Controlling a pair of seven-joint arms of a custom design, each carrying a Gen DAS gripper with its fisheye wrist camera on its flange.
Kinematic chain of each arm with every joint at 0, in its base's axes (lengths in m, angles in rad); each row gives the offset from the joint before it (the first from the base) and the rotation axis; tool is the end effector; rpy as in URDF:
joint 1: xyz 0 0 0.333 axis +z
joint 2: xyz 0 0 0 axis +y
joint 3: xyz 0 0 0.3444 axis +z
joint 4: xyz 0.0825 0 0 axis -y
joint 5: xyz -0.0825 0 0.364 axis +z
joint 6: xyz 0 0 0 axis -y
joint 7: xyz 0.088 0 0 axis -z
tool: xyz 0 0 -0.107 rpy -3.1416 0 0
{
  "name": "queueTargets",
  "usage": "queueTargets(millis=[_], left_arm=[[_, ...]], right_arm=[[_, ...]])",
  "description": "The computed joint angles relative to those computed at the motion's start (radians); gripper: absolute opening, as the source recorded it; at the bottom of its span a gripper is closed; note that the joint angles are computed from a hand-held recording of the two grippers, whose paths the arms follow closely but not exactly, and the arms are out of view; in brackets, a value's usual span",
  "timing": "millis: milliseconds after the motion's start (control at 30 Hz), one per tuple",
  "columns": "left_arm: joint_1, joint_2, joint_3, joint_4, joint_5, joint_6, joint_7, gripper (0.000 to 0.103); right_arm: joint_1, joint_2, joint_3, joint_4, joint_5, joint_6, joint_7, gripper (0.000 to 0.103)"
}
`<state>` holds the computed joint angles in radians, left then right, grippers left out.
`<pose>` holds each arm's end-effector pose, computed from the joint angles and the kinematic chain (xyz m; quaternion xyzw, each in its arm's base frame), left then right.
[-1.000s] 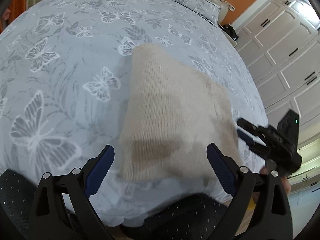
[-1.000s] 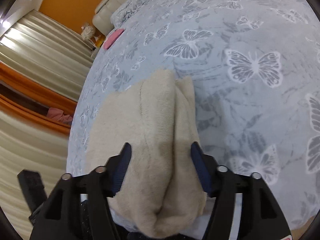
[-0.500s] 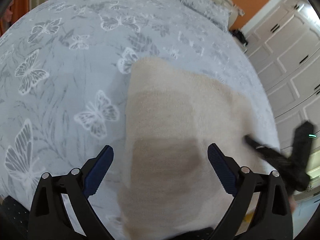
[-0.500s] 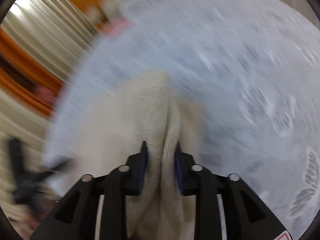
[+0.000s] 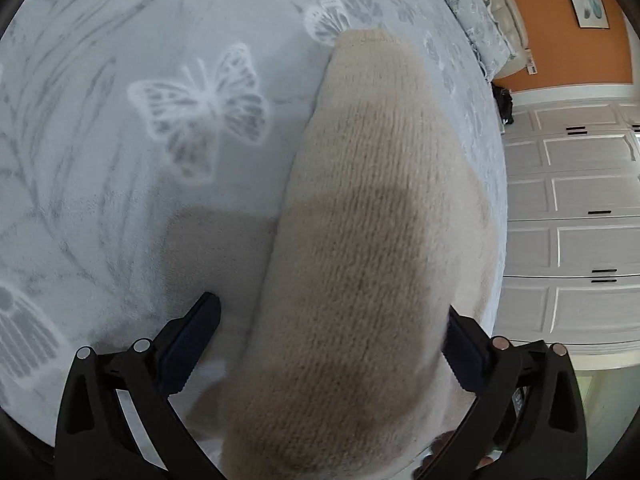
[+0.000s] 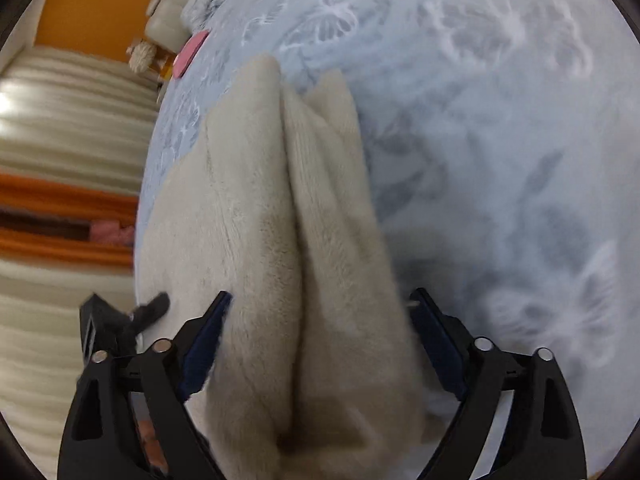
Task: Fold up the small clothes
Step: 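Lift the folded sweater with both grippers and hold it up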
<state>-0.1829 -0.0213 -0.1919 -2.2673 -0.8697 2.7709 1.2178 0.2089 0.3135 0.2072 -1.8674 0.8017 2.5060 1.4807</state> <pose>0.5061 -0.1641 0.4554 0.8554 -0.3892 0.3164 0.1293 0.5978 0.2452 0.4227 -0.6308 0.6972 0.1661 0.2972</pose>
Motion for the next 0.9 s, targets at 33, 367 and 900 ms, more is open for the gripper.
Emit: queueTargets(millis=[33,367,900], left_arm=[[0.002,0.001,0.001,0.006,0.025,-0.015,-0.016,0.098],[0.012,-0.097,0.009,0.057,0.144,-0.160,-0.011,0.051],[-0.003,-0.099,-0.033,0.030,0.546,-0.233,-0.241,0.062]], right_arm=[[0.006,-0.002,0.004,-0.006,0.010,0.022,0.004,0.098],[0.049,-0.134,0.013,-0.043,-0.051,0.085,0.056,0.036],[0.104,-0.105,-0.028,-0.137,-0.123,0.073,0.219,0.065]])
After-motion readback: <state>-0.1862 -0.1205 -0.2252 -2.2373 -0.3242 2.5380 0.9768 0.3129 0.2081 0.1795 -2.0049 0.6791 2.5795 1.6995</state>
